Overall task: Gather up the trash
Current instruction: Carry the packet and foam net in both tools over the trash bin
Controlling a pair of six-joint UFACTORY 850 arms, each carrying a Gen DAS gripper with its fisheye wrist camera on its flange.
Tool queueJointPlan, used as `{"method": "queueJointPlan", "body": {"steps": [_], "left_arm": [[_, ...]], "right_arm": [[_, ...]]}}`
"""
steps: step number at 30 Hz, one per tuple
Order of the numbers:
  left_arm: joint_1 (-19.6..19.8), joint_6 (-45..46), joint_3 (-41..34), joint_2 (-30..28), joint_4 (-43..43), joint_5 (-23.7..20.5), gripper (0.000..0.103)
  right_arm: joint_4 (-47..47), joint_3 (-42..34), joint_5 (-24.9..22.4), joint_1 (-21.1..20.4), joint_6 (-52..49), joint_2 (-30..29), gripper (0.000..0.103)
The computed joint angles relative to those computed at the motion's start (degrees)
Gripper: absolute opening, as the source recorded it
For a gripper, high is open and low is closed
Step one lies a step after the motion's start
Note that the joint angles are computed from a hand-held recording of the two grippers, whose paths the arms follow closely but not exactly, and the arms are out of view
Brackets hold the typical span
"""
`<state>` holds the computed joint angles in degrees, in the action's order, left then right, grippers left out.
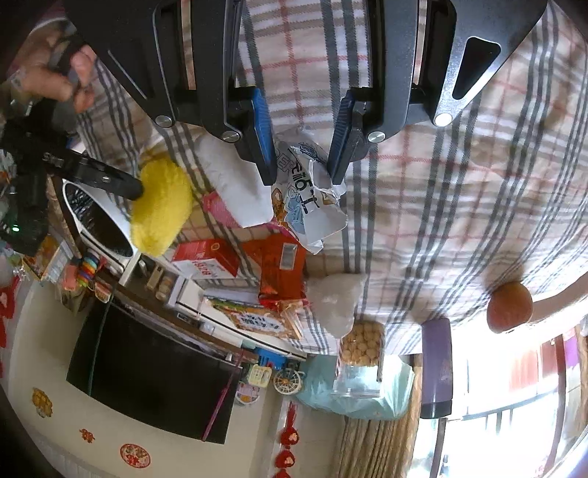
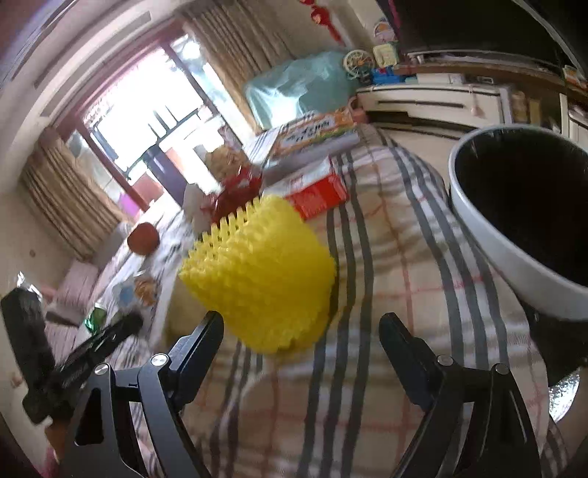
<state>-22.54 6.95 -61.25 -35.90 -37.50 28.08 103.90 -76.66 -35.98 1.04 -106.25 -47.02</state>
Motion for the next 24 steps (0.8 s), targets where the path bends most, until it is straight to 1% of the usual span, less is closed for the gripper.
{"method": "queueJointPlan", "body": {"steps": [3,5,6,7,8,9,10,11,13,17,24], "left_arm": [[-0.45,0.12,-0.15,0.19,0.41,-0.03,0.028],[-0.86,-0.11,-0.48,0.10,0.97,-0.24,0.028],[-1.00,-0.01,-0.62,0.06,1.13,-0.34,0.028],[-1.22,0.29,-0.85,-0.05,1.05,-0.38,0.028],[-1.38,0.05,-1.07,-0.16,1.52,-0.53,0.028],[-1.49,-0.45,-1.26,-0.25,2.24,-0.73,0.028],[-1.60,-0.56,-1.34,-0.22,2.46,-0.82,0.028],[-1.75,-0.59,-1.48,-0.21,2.75,-0.85,0.028],[-1.94,-0.66,-1.76,-0.17,3.33,-0.94,0.028],[-2.52,-1.27,-2.83,-0.38,4.84,-1.24,0.028],[-3.56,-1.52,-5.24,-1.25,7.18,-2.15,0.028]], "right_arm": [[-0.43,-1.79,0.12,0.82,0.79,-1.10,0.088],[-0.73,-2.34,0.06,1.25,0.80,-1.67,0.084],[-0.90,-2.66,-0.17,1.42,0.68,-2.02,0.080],[-1.62,-3.16,-0.58,1.48,1.18,-2.52,0.063],[-3.20,-3.80,-0.85,1.51,2.70,-2.94,0.041],[-5.38,-4.60,-1.63,1.44,4.82,-3.45,0.034],[-6.14,-4.71,-2.23,1.29,5.37,-3.55,0.030],[-5.72,-4.36,-2.68,1.21,4.59,-3.32,0.022],[-4.57,-3.26,-2.76,1.12,2.52,-2.47,0.020],[-2.87,-1.33,-4.54,-0.05,0.73,-1.04,0.017],[0.43,1.46,-6.84,-2.51,-2.05,1.37,0.016]]}}
